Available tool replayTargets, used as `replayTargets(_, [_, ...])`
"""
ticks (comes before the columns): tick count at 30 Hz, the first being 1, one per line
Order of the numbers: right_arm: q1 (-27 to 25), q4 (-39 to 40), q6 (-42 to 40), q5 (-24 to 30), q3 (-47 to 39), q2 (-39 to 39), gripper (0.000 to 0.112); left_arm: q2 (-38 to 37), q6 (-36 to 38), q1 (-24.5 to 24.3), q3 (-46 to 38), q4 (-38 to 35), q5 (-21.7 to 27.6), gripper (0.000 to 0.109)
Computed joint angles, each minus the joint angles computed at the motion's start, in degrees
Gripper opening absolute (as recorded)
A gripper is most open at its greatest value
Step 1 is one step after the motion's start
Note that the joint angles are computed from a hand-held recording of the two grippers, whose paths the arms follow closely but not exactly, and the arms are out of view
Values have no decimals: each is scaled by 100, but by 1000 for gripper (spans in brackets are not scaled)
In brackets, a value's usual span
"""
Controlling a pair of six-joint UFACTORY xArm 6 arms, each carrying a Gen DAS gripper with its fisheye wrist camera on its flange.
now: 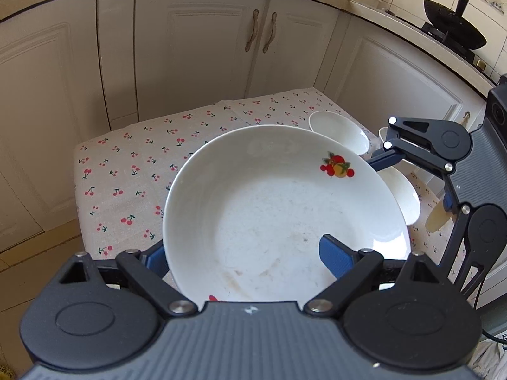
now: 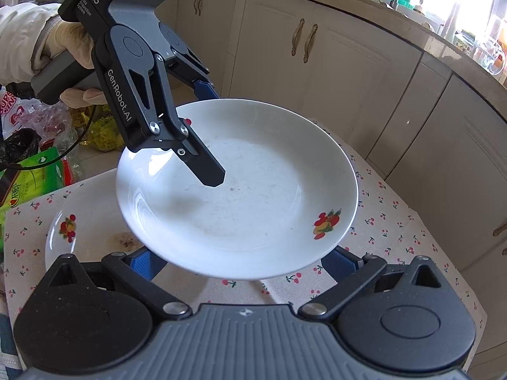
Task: Organize plates and bowls
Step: 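Lift the fruit-decal plate with the left gripper toward the stained plate stack, then lower the plate onto the stained plate stack and open the left gripper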
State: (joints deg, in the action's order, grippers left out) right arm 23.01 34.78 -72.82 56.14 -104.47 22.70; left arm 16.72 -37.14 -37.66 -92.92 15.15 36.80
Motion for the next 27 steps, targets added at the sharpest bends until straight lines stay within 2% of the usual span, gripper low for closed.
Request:
replayTargets(12, [75,323,-496,-392,1749,-1314,103,-443,-710,-452,566,444,14,93])
replayTargets(15, [41,387,-472,-280,1945,-1408,103,-521,-901,-560,757,488,12,93])
replayTargets(27, [76,388,-506,-378,2631,-1807,103,-610,-1193,-759,1120,481,-109,93])
